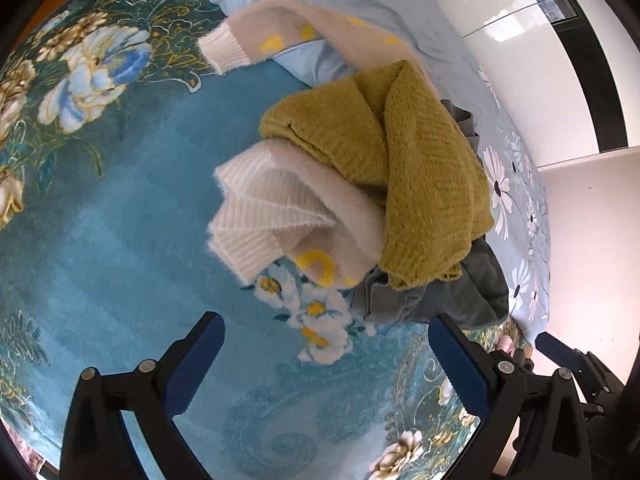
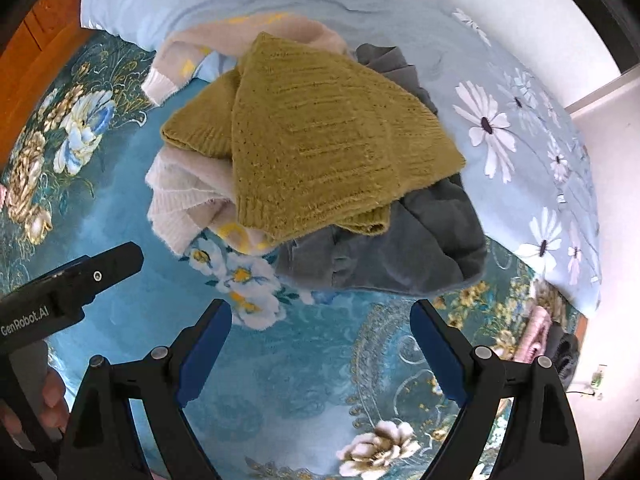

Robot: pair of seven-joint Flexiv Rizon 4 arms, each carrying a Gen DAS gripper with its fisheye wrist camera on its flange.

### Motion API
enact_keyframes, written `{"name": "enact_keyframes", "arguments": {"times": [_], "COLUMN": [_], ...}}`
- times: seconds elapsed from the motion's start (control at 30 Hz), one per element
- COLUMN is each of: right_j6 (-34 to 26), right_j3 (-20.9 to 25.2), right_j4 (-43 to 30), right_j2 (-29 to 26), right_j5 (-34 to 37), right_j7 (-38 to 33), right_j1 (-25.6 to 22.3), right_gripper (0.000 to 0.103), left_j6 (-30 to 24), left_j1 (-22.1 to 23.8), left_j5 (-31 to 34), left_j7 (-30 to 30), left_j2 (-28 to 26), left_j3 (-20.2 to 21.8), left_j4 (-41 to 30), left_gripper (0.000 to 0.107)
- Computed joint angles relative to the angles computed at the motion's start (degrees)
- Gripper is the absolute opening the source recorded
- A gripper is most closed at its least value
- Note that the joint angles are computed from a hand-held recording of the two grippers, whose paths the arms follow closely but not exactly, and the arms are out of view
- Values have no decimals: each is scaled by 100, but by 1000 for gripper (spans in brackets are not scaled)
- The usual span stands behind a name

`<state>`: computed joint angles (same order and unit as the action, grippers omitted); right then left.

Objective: Fold clothes
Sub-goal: 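Grasp the mustard-yellow sweater with the left gripper and lift it off the pile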

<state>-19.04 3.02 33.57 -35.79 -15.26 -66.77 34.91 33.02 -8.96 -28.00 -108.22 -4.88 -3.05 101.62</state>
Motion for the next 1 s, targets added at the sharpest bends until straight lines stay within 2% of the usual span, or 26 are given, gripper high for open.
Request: {"name": "enact_keyframes", "arguments": {"times": [0.07, 0.2, 0.27, 0.47, 0.53, 0.63, 0.73, 0.8, 0.9, 0.93, 0.97, 1.0], "right_j6": [84, -92, -27, -58, -21, 194, 224, 302, 597, 682, 760, 837], "right_j3": [6, -19, -40, -47, -49, 4, 64, 112, 182, 209, 237, 271], "right_j4": [92, -385, -425, -667, -608, -263, 109, 465, 1184, 1391, 1585, 1839], "right_j2": [-1, -331, -396, -626, -623, -460, -252, -26, 474, 625, 770, 961], "right_j5": [23, 153, 189, 334, 393, 521, 617, 677, 752, 773, 795, 838], "right_j7": [-17, -75, -106, -92, -54, -12, 63, 150, 501, 619, 735, 880], "right_j1": [-44, -147, -199, -331, -378, -498, -598, -669, -791, -835, -880, -939], "right_gripper": [91, 91, 91, 91, 91, 91, 91, 91, 91, 91, 91, 91], "left_j6": [23, 74, 53, 103, -132, -27, -221, -528, -637, -630, -603, -639], "left_j1": [23, 74, 41, 71, 103, 118, 90, 46, 33, 12, -7, -38], "left_j5": [-44, -130, 31, 130, 263, 150, 368, 597, 436, 425, 432, 485], "left_j7": [59, 232, 96, 410, 387, 464, 433, 289, -136, -257, -308, -360], "left_j2": [-97, -286, -412, -694, -893, -1190, -1654, -2058, -2512, -2613, -2677, -2753], "left_j3": [-7, -24, -67, -117, -125, -201, -255, -260, -317, -321, -330, -328], "left_j4": [-35, -94, -295, -592, -891, -1200, -1869, -2501, -3011, -3129, -3207, -3331], "left_gripper": [103, 103, 103, 103, 103, 103, 103, 103, 102, 98, 86, 79]}}
